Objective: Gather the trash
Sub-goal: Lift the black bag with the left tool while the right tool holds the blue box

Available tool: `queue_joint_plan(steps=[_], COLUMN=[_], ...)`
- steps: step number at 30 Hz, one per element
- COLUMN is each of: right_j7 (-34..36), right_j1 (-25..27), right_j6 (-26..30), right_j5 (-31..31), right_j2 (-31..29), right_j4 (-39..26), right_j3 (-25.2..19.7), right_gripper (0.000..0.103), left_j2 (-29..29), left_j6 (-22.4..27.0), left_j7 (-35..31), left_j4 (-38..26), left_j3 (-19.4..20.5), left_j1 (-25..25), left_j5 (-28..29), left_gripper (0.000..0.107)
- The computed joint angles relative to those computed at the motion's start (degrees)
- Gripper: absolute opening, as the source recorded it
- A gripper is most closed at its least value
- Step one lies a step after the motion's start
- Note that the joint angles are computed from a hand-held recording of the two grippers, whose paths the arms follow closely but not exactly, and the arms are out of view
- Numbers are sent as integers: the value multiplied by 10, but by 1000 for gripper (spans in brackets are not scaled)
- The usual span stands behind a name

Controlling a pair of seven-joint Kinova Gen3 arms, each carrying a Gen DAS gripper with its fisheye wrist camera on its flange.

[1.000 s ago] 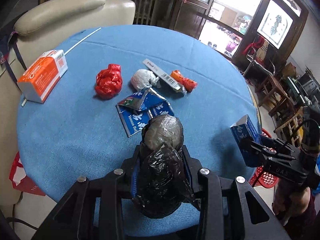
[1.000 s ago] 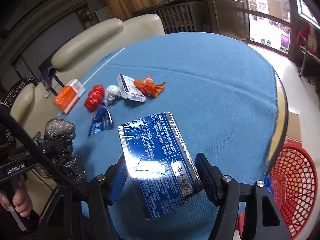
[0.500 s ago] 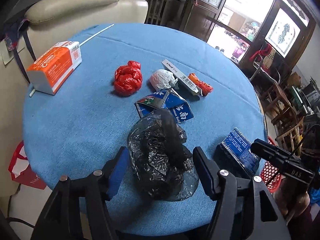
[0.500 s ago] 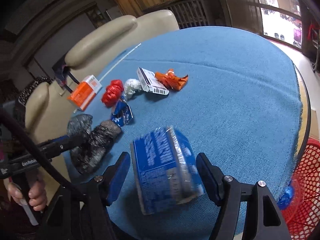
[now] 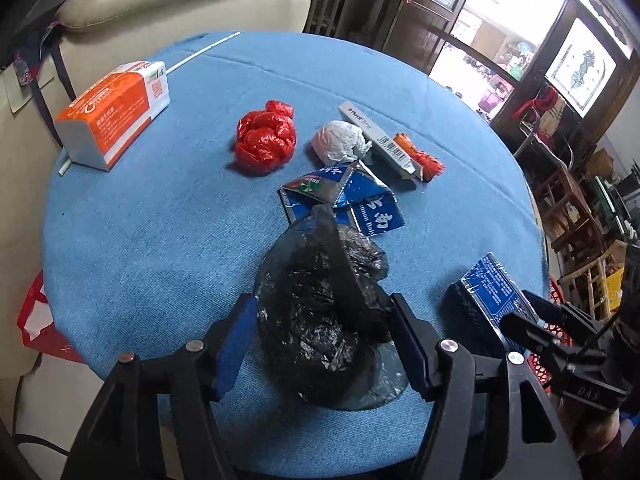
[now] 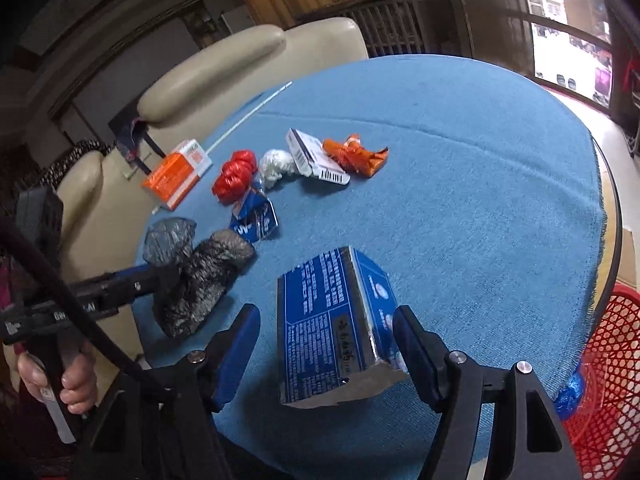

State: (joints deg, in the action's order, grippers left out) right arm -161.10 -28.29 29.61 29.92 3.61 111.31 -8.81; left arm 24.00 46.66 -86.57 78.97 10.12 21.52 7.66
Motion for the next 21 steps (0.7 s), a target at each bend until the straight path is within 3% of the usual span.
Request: queue_joint_plan(steps=[3,5,6,9,14,19,21], right_j7=[7,-4,-16,-17,23,31,21], right_j1=[-4,-14,-22,-31,-19,-22,-32], right_j6=[2,5,9,22,12,28,41], right_j5=[-2,17,33,45,-1,-9,5], right_j2=[14,20,21,26,21,26,33], right_j4=[-5,-6,-7,-13,-16,-29,-36], right_j3=[0,3,6,6,7,5,7], right_gripper=[72,74,74,74,74,74,74], left_j2=[8,20,24,20,5,-22,-31], left_j6=[2,18,21,10,0,-18,-20], left_j7=[-4,-17,-27,-26,-15,32,51], left_j4=[-3,-15,-16,-11,-3,7,10], left_j3=[2,9,15,7,-2,-26,-33], left_j1=[-2,-6,-11,2,17,54,68], left_j5=[4,11,20,11,-8,-73,-103], left_gripper=[62,44,41,40,38,37,27])
